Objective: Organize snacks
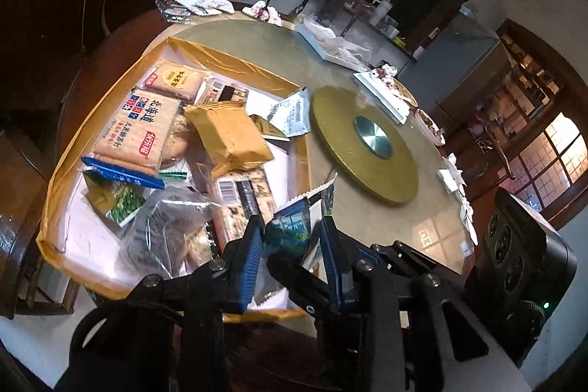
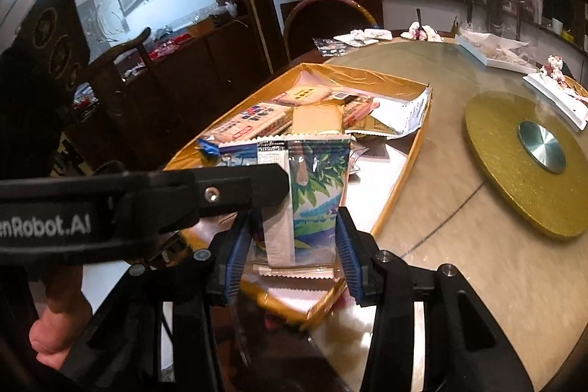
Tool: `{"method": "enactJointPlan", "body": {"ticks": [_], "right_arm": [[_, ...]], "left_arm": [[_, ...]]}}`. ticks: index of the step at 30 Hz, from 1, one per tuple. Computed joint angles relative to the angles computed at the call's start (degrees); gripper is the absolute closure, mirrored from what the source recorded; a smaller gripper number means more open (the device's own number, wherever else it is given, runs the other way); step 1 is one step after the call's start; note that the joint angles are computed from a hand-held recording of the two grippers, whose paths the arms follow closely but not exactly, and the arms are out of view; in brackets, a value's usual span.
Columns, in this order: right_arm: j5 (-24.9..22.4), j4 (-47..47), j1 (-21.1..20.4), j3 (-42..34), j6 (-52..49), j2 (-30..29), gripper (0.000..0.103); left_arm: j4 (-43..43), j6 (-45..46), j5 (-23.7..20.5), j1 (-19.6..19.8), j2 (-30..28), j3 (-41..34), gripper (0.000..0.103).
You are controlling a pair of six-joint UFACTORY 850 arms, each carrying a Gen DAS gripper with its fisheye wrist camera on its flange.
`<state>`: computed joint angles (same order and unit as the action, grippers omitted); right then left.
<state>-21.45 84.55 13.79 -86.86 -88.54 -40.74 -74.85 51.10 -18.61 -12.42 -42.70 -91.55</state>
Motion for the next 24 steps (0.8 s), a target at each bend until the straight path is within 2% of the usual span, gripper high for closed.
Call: {"method": "enactJointPlan", "body": {"ticks": [6, 11, 15, 18, 19, 21, 23, 24], "right_arm": [[1.43, -8.88, 0.56, -5.35, 10.55, -3.41, 0.056], [1.4, -15.24, 0.77, -8.63, 18.7, -5.62, 0.056], [1.94, -14.14, 0.64, -7.66, 18.51, -5.14, 0.053], [1.55, -11.28, 0.43, -6.63, 16.16, -4.96, 0.045], [1.42, -11.36, 0.38, -6.7, 16.53, -5.11, 0.04], [1.21, -10.26, 0.3, -6.09, 16.26, -4.86, 0.039], [2.24, -5.89, 0.4, -3.79, 12.05, -3.24, 0.038], [2.3, -4.33, 0.36, -3.21, 10.56, -2.8, 0.036]], "left_arm": [[7.37, -7.74, -1.19, 0.75, -3.99, -5.31, 0.072], [10.6, -10.54, -1.94, 1.16, -5.74, -7.62, 0.072], [9.29, -8.76, -2.66, 1.23, -6.14, -7.73, 0.072], [6.67, -5.25, -1.41, 1.04, -5.51, -6.54, 0.072], [5.82, -4.3, -0.99, 0.97, -5.16, -5.98, 0.069], [4.51, -2.95, -0.84, 0.84, -4.17, -4.76, 0.063], [0.09, 1.51, -0.32, 0.74, -3.04, -3.13, 0.049], [-1.44, 3.27, 1.52, 0.4, -1.96, -1.71, 0.039]]}}
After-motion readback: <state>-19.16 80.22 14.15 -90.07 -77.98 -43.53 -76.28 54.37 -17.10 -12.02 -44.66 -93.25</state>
